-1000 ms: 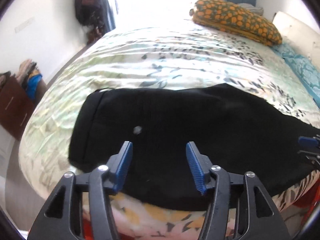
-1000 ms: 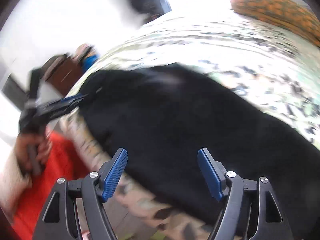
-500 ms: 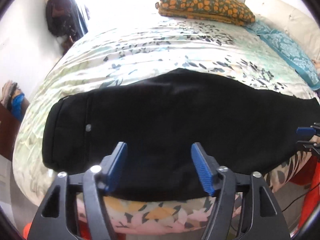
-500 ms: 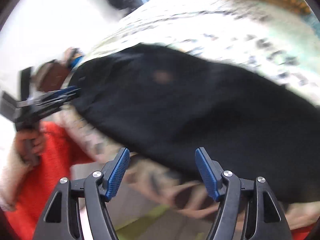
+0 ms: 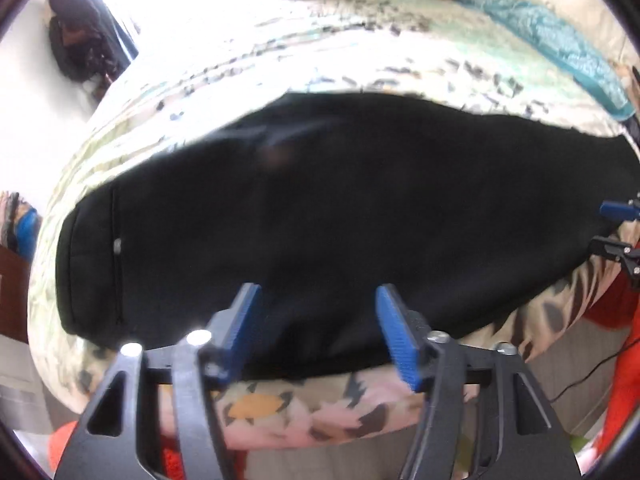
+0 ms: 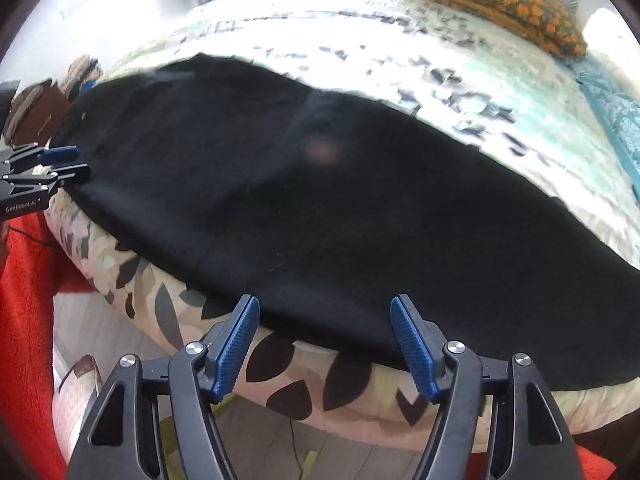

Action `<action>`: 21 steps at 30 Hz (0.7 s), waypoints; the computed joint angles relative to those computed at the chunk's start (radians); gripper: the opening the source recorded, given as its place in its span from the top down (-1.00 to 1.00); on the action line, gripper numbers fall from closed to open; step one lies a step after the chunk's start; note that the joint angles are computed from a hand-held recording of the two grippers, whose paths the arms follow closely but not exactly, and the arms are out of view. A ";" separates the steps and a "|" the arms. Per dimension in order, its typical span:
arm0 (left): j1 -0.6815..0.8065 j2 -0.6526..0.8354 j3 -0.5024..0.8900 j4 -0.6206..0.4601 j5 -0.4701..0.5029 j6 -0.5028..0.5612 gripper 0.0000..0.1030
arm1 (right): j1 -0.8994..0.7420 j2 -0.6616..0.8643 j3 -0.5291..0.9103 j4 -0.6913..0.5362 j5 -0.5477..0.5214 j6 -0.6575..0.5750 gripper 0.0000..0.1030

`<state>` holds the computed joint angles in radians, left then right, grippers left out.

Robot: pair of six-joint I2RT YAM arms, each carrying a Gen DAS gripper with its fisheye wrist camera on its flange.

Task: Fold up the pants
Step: 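Open both grippers and withdraw them above the folded trousers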

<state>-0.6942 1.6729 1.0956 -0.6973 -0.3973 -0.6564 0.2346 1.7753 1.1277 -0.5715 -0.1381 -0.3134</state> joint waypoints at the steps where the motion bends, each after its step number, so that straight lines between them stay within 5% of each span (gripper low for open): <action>1: -0.014 0.017 0.024 0.008 -0.015 -0.003 -0.53 | -0.012 -0.021 -0.037 0.035 -0.013 0.022 -0.32; 5: -0.045 0.160 0.148 0.031 0.004 0.062 -0.59 | -0.041 0.041 -0.020 0.062 0.014 0.058 -0.34; 7: -0.049 0.279 0.246 -0.091 0.038 0.053 -0.55 | -0.051 0.061 -0.001 0.032 0.007 0.047 -0.40; 10: -0.056 0.255 0.223 -0.100 0.066 0.007 -0.51 | -0.058 0.048 0.027 -0.076 -0.025 -0.002 -0.54; 14: -0.079 0.199 0.231 -0.095 0.021 0.001 -0.48 | -0.168 -0.029 0.012 -0.033 -0.114 0.037 -0.52; 21: -0.103 0.355 0.444 -0.028 0.005 0.087 -0.65 | -0.417 0.122 0.206 0.085 0.068 0.101 -0.53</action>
<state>-0.7973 2.0282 1.5399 -0.7249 -0.3927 -0.5696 -0.1823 1.8972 1.3336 -0.4866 -0.0703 -0.2119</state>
